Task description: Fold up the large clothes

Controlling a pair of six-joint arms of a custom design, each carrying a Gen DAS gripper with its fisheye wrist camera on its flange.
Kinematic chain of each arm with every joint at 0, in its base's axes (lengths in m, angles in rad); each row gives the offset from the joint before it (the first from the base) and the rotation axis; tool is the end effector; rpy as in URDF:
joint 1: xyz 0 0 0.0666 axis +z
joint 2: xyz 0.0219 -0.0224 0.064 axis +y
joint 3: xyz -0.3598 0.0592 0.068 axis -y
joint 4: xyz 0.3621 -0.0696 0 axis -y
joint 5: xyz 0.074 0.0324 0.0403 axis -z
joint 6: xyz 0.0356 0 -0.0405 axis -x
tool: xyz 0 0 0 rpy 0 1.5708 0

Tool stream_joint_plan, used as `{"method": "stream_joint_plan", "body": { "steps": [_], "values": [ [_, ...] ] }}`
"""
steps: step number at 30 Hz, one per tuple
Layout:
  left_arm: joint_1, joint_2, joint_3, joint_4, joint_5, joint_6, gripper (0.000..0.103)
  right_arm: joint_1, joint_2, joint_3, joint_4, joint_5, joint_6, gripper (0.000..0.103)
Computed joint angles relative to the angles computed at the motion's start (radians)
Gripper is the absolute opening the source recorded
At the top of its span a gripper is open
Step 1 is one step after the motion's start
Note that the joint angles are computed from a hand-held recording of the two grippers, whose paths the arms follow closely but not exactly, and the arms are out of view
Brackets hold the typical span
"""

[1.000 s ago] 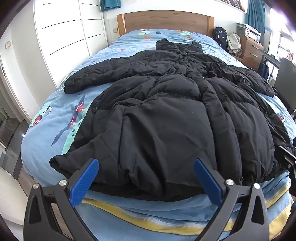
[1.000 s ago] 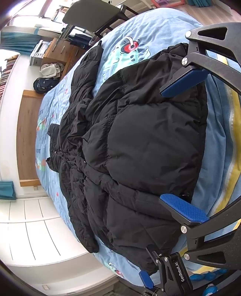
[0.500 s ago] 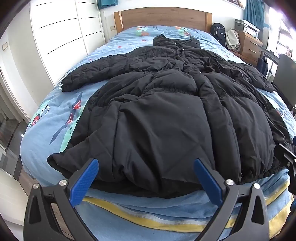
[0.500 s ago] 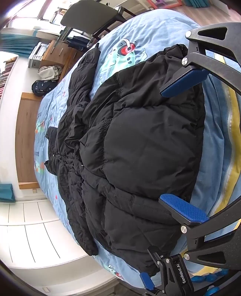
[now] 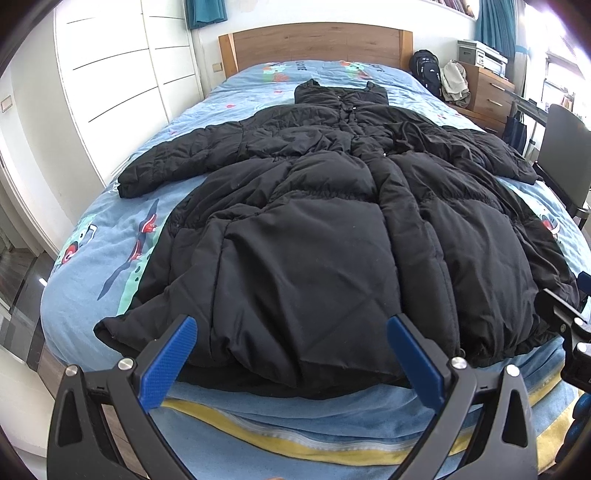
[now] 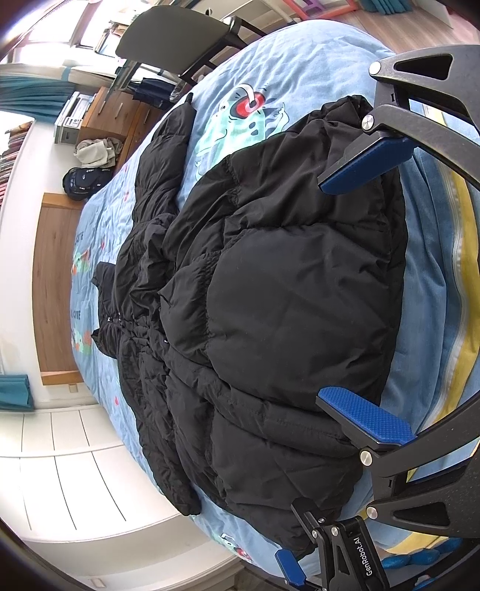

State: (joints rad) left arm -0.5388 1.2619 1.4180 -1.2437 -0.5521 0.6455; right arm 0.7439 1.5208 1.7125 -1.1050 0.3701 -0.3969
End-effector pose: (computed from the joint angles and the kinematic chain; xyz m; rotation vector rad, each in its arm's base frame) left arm 0.3384 -0.1810 0.4579 -0.2993 2.4205 0.2373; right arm 0.3715 0.3238 0.4774 -0.2630 2.3873 0.0639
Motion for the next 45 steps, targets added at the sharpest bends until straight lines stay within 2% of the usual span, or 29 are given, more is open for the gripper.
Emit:
{"method": "stream_joint_plan", "body": {
  "steps": [15, 45],
  "values": [
    [-0.024, 0.010, 0.019, -0.012, -0.019, -0.019, 0.103, -0.006, -0.024, -0.030, 0.017, 0.000, -0.003, 0.102],
    [-0.012, 0.029, 0.028, -0.043, 0.018, -0.025, 0.103, -0.010, -0.033, -0.049, 0.030, -0.004, -0.004, 0.102]
  ]
}}
